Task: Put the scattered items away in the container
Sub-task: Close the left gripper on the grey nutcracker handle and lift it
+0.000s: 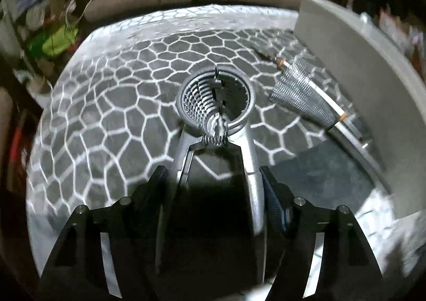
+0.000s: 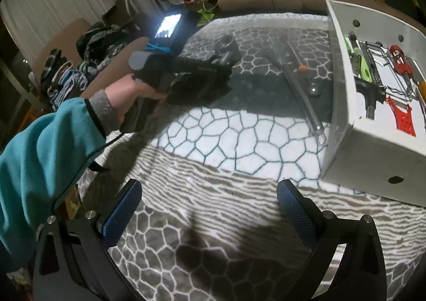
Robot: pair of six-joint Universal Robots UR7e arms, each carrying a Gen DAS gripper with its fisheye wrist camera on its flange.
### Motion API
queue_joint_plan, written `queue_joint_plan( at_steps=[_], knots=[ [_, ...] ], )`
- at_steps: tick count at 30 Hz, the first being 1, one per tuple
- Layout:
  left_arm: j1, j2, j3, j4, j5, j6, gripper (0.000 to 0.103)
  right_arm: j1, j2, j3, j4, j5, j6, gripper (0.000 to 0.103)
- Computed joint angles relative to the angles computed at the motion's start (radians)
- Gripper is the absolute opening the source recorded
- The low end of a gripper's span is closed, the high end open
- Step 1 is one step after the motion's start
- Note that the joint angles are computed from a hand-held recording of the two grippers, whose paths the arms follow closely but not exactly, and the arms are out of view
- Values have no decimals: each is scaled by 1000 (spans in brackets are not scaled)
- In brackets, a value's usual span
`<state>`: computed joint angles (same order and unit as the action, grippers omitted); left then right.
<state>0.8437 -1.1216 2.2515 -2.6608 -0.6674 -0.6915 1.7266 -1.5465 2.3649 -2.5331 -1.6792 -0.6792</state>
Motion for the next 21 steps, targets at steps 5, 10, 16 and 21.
queue_joint_plan(
  at_steps=[5, 10, 16, 21],
  knots=[
    [-39, -81, 84, -95, -72, -84, 65, -2, -6, 6, 5, 11, 5, 103],
    [-87, -192, 161, -178, -177, -168, 14, -14, -13, 7, 19, 34, 23, 103],
    [-144, -268, 157, 106, -136, -330, 15, -21, -17, 11, 19, 34, 43, 103],
    [-166, -256, 195, 131, -180, -393, 14, -22, -26, 20, 18, 28, 36, 103]
  ],
)
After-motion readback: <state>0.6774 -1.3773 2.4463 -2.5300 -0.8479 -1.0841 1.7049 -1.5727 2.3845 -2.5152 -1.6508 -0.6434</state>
